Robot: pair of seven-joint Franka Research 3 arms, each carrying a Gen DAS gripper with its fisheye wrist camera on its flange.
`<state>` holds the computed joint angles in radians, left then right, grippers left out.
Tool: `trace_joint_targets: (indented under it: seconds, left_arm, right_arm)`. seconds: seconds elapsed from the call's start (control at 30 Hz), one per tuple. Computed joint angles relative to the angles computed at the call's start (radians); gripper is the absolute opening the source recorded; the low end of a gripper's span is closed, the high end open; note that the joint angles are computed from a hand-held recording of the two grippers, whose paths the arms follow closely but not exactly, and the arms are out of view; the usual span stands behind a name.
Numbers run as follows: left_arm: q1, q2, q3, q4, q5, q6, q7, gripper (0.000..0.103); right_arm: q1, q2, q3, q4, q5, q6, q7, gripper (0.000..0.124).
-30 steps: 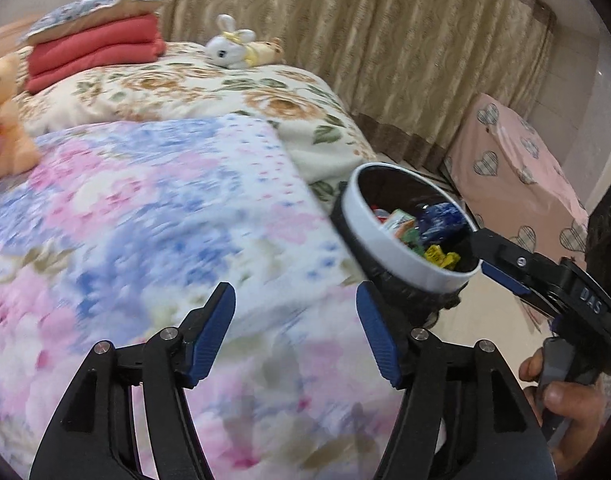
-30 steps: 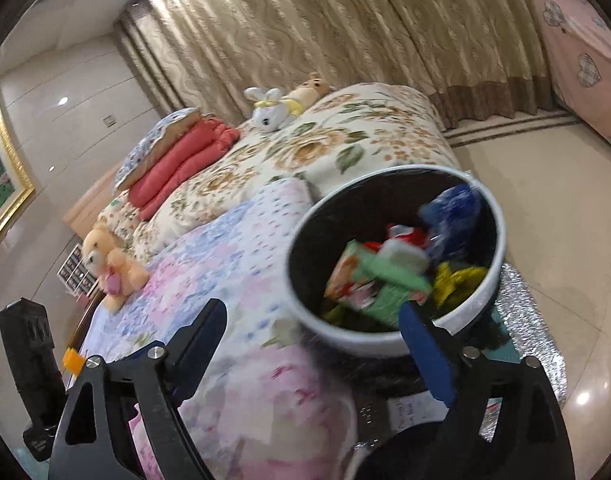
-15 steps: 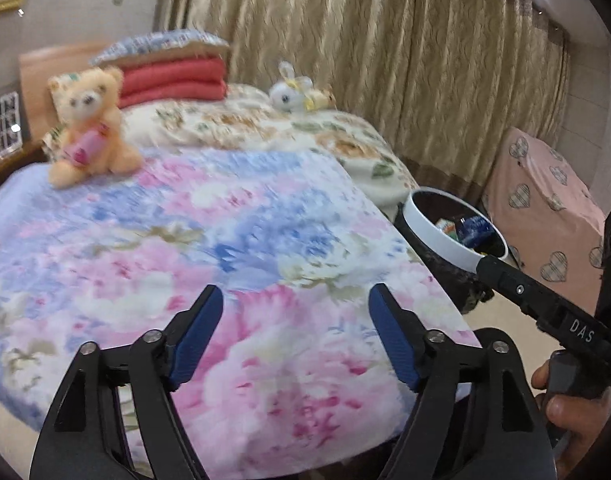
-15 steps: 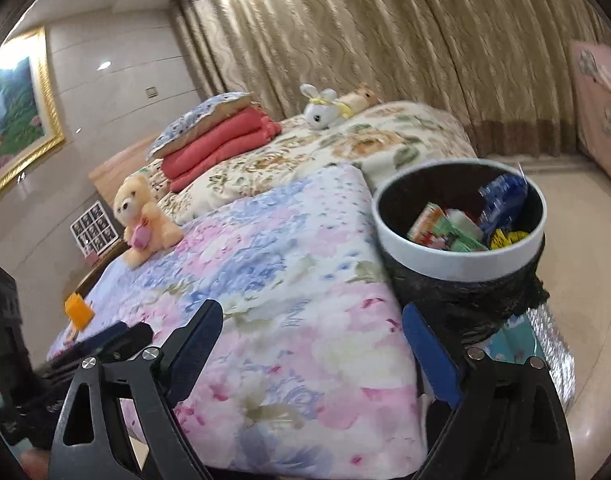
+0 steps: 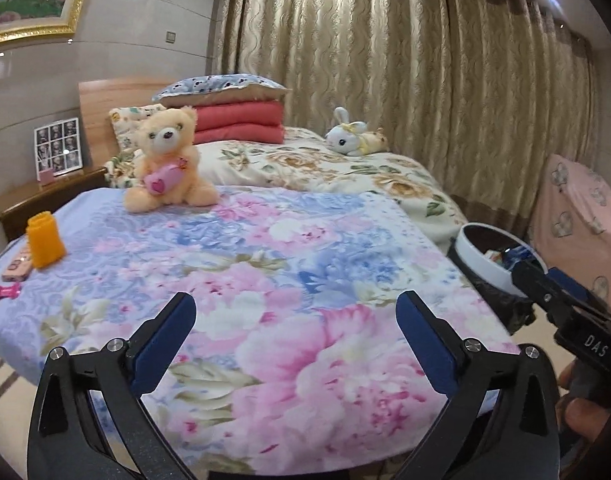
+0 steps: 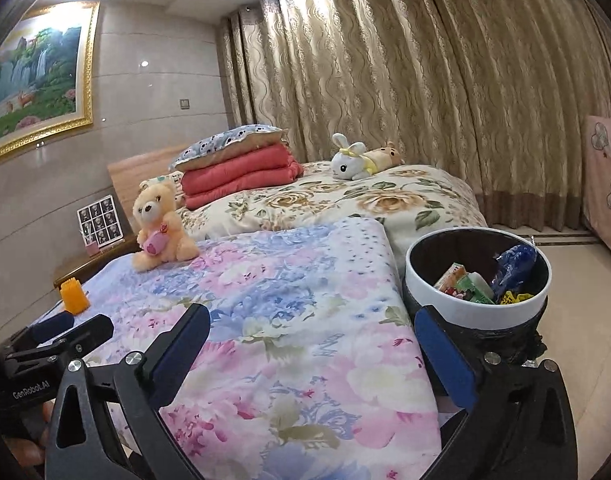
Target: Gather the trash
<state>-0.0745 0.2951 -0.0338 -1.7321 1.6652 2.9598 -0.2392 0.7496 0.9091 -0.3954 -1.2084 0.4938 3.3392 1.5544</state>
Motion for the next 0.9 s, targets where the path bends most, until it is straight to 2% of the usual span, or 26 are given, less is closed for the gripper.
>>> trace_joint_targets:
  seconds: [0.1, 0.4, 0.9]
  left_arm:
    - [-0.002, -0.008, 0.001, -0.013, -0.002, -0.020, -0.002, 0.102]
    - [-0.012, -0.024, -0.008, -0.033, 0.021, -0.066, -0.006, 0.102]
    - [-0.011, -0.026, -0.013, -0.038, 0.019, -0.077, 0.000, 0.102]
  right_arm:
    - [0.016, 0.004, -0.020, -0.006, 0.016, 0.009, 0.006, 0.103]
    - [0.012, 0.001, -0.008, -0.006, 0.033, 0.004, -0.011, 0.103]
    - [0.000, -0.010, 0.014, -0.020, 0.018, 0.007, -0.001, 0.103]
